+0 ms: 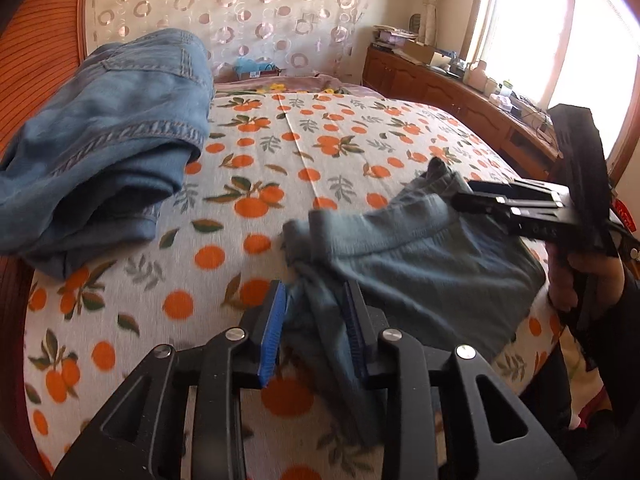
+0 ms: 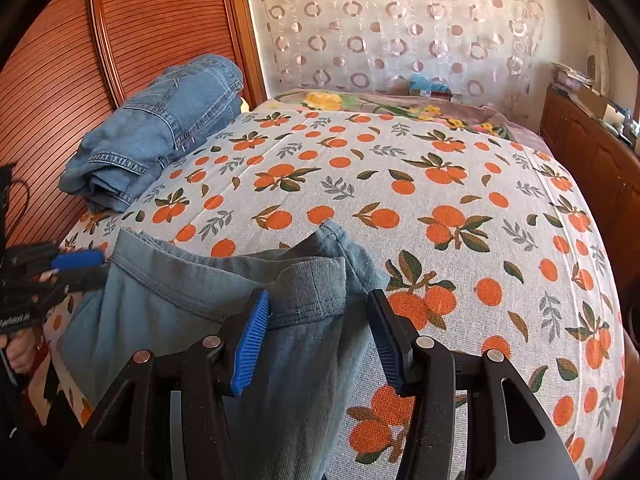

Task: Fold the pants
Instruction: 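Grasp the folded grey-blue pants with both grippers and lift them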

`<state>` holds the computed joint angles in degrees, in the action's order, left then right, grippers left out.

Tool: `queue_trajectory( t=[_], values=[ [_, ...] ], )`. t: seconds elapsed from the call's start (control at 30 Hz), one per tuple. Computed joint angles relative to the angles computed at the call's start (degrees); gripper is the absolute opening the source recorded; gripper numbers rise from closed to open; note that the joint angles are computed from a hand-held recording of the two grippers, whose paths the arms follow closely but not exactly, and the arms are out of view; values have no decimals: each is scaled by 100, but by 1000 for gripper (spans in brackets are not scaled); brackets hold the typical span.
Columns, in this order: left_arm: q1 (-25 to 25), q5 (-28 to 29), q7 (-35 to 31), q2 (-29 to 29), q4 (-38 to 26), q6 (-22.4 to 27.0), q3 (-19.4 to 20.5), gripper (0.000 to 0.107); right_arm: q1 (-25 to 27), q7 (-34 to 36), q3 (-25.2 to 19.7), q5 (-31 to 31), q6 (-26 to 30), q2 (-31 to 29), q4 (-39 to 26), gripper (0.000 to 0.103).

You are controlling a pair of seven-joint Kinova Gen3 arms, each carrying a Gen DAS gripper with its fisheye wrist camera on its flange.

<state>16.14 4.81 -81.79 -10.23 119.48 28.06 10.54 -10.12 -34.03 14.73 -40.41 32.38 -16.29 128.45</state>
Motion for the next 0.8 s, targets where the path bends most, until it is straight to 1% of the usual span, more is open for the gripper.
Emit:
queue_trajectory(
  t=[0.03, 0.07, 0.1, 0.2, 0.3, 0.37, 0.43, 0.53, 0.57, 0.6, 0.73, 0.8],
  values=[
    [18, 24, -1, -85, 75, 7, -7, 31, 13, -30, -60, 74, 14, -17, -18, 31],
    [41, 57, -14, -161, 138, 35, -15, 31, 103, -154, -225, 179, -65, -94, -6, 29],
    [44, 68, 7, -218, 185, 63, -1, 31, 121, -195, -284, 220, -129, -142, 11, 26],
    [152, 280, -90, -403, 342, 92, -97, 31, 1, -454, -251, 425, -261, -127, 17, 24],
    [185, 413, -106, -500, 425, 100, -92, 31, -115, -542, -195, 492, -404, -95, 87, 24],
    [199, 478, -103, -511, 422, 119, -82, 31, -155, -665, -204, 554, -426, -117, 83, 24],
    [162, 453, -47, -514, 387, 144, -21, 31, -129, -863, -329, 715, -501, -125, 83, 24],
    [133, 439, 12, -527, 357, 81, -5, 31, -150, -1074, -383, 971, -526, -174, 79, 25],
    [127, 454, 33, -546, 352, 64, -17, 31, -156, -1132, -375, 1046, -505, -216, 76, 29],
    [126, 464, 35, -547, 345, 52, -34, 31, -123, -1235, -417, 1148, -504, -287, 87, 31],
    [176, 502, -22, -514, 299, 33, -79, 35, -251, -1350, -155, 1329, -267, -608, 126, 33],
    [193, 526, -62, -400, 255, 57, -87, 36, -327, -1351, 22, 1364, -108, -760, 160, 37]
  ],
)
